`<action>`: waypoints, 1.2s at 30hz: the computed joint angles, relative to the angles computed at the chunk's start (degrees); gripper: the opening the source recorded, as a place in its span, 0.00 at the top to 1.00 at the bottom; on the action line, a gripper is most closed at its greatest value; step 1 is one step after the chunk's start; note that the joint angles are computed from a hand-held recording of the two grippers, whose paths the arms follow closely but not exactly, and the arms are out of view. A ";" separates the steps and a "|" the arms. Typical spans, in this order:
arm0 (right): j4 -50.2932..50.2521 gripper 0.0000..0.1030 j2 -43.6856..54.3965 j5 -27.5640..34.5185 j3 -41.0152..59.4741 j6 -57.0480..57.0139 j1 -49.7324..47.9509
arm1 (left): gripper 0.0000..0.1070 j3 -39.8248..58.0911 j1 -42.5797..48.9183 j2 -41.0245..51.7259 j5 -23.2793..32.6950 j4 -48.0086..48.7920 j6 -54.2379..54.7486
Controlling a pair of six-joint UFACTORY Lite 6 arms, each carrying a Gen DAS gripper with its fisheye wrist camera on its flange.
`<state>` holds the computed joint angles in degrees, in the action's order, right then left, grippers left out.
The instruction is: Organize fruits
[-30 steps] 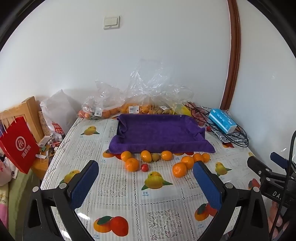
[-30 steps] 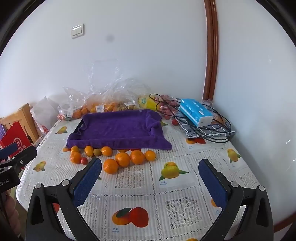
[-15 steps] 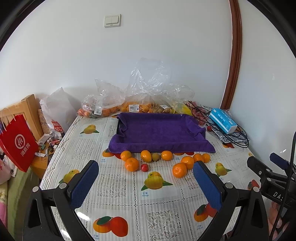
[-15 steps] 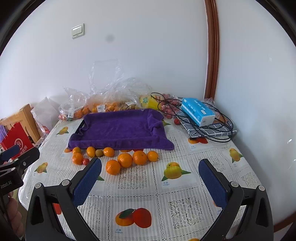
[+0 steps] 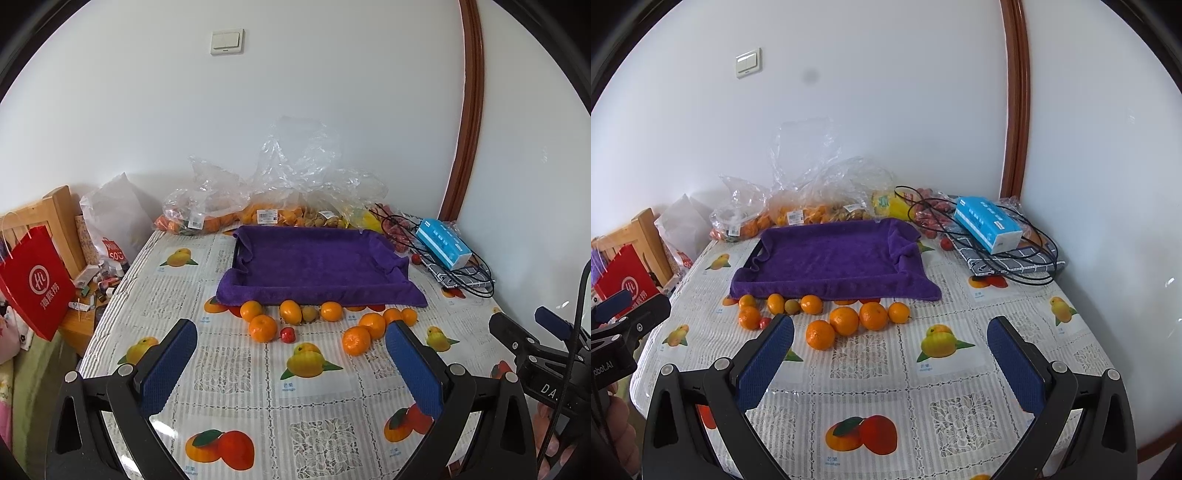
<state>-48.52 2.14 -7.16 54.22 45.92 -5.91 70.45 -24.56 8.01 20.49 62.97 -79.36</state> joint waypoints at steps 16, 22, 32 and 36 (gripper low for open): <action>6.08 0.00 -0.93 0.30 -0.98 -6.15 0.29 | 0.04 -0.71 0.11 -0.79 -0.20 0.74 -0.62; 2.42 0.00 -0.94 0.07 -0.99 -2.55 0.31 | 0.04 -0.75 0.08 -0.77 -0.28 1.10 -1.04; 6.09 0.00 -0.72 0.47 -1.03 -6.16 1.35 | 0.04 -0.06 0.11 -0.08 -0.26 0.49 -0.15; 5.34 0.00 -1.24 0.17 -1.28 -5.28 1.11 | 0.04 0.29 0.07 0.29 -0.20 0.59 -0.25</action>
